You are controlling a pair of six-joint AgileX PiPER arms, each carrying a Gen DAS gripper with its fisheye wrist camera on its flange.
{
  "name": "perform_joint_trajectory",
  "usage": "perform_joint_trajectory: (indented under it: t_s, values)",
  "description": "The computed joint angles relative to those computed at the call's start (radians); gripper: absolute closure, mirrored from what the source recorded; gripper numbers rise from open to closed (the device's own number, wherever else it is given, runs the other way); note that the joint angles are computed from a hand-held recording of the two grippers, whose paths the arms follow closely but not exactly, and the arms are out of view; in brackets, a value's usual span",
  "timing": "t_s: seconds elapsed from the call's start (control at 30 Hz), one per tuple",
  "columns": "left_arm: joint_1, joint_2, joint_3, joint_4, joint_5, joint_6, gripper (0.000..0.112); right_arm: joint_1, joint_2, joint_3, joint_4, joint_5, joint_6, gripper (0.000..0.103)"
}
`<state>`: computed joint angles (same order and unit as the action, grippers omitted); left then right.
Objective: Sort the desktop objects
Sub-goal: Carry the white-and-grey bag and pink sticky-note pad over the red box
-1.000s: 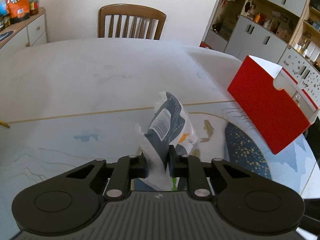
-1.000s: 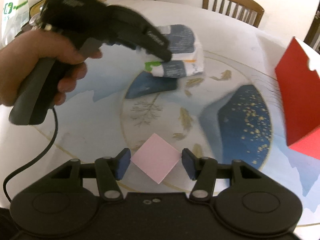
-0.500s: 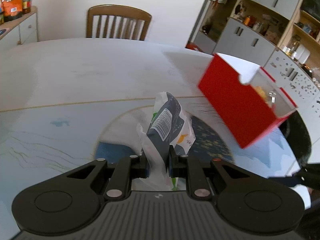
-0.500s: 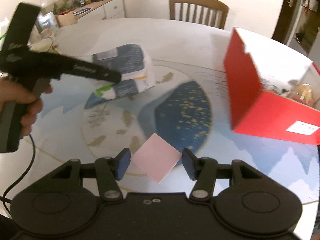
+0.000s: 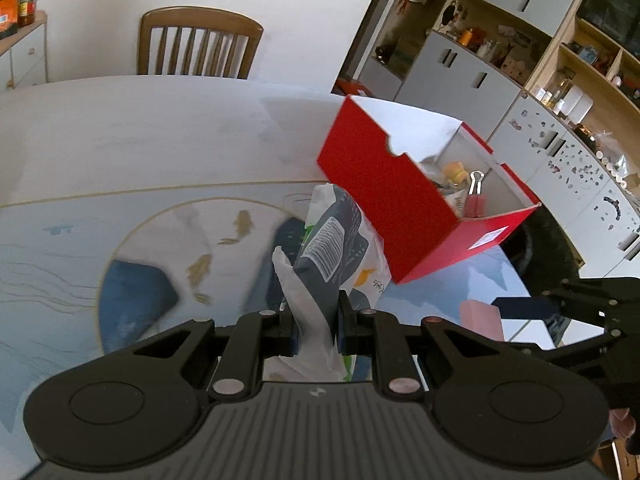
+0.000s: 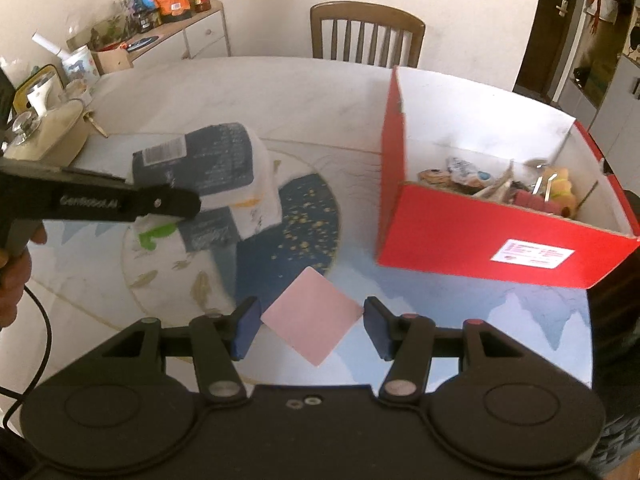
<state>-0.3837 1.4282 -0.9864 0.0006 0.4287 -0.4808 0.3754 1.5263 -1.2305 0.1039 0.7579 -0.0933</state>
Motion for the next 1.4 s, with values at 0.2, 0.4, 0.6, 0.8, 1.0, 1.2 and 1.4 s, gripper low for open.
perform_joint_trajectory:
  t_s: [0.2,0.4,0.6,0.8,1.0,1.2,1.4]
  values:
    - [-0.080,0.028,-0.067,0.130,0.026,-0.144,0.097,-0.088,-0.016,0.000,0.081,0.003,-0.120,0.048]
    - [-0.148,0.078,-0.153,0.213,0.056,-0.254,0.097,-0.195,-0.016,-0.025,0.178,0.036,-0.258,0.047]
    - [-0.200,0.152,-0.269,0.278,0.093,-0.336,0.097,-0.311,0.001,-0.074,0.259,0.064,-0.391,0.047]
    - [-0.232,0.238,-0.411,0.322,0.138,-0.362,0.097,-0.424,0.039,-0.145,0.325,0.081,-0.502,0.047]
    - [-0.244,0.366,-0.620,0.344,0.210,-0.340,0.097,-0.515,0.105,-0.254,0.379,0.092,-0.588,0.047]
    - [-0.239,0.536,-0.885,0.349,0.318,-0.287,0.097,-0.549,0.217,-0.407,0.400,0.105,-0.626,0.047]
    - [-0.211,0.770,-1.278,0.308,0.531,-0.174,0.097,-0.545,0.369,-0.603,0.384,0.147,-0.603,0.047]
